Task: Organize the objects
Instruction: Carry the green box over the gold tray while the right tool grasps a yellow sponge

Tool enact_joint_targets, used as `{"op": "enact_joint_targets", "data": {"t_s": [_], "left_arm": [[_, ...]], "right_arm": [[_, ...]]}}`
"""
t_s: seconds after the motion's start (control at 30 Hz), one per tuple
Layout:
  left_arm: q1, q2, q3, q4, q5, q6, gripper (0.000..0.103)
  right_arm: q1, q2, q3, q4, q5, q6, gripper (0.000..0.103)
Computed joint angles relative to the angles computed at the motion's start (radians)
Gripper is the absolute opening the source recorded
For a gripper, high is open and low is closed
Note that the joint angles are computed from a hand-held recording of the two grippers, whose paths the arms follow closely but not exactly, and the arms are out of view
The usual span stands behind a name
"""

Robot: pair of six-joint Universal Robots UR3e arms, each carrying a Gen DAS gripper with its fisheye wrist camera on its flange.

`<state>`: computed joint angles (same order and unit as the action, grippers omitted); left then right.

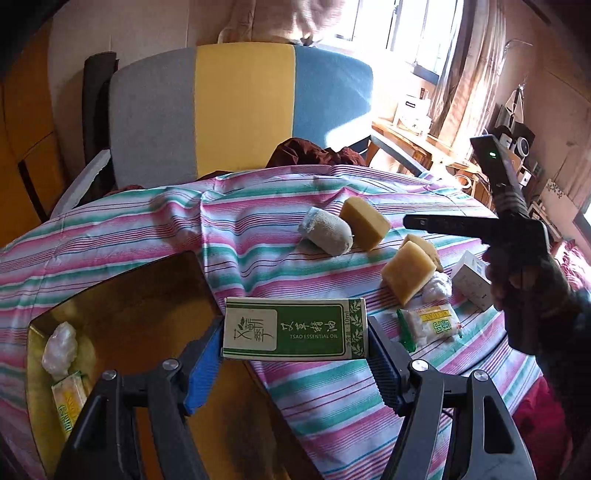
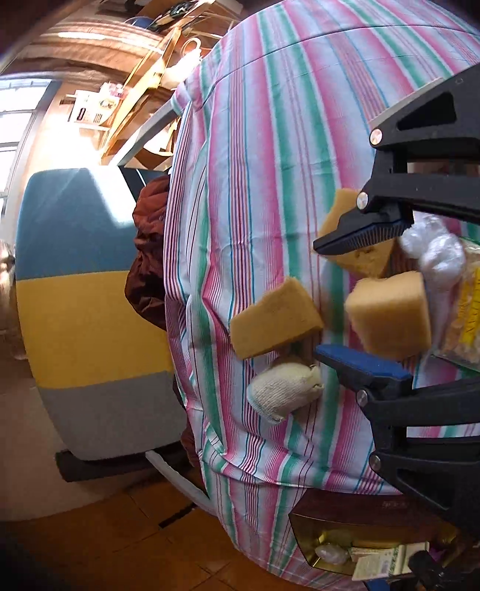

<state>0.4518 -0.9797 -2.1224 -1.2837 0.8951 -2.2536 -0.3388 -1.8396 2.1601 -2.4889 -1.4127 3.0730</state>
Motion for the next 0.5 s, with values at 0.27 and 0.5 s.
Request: {"op": "enact_joint_targets", "data": {"t_s": [0.27,0.5], "left_arm": [[0.273,0.041,0.021,-0.251,-0.027,0.182,0.072],[0.426,0.061,0.009,-0.345,-0.005,0.255,0.072]], "right_arm": [[0.084,0.417,-0.321,0.044,-0.064,-0.034,0.066],[0.155,0.44,-0.338,0.057,-0.141,0.0,0.048]]}}
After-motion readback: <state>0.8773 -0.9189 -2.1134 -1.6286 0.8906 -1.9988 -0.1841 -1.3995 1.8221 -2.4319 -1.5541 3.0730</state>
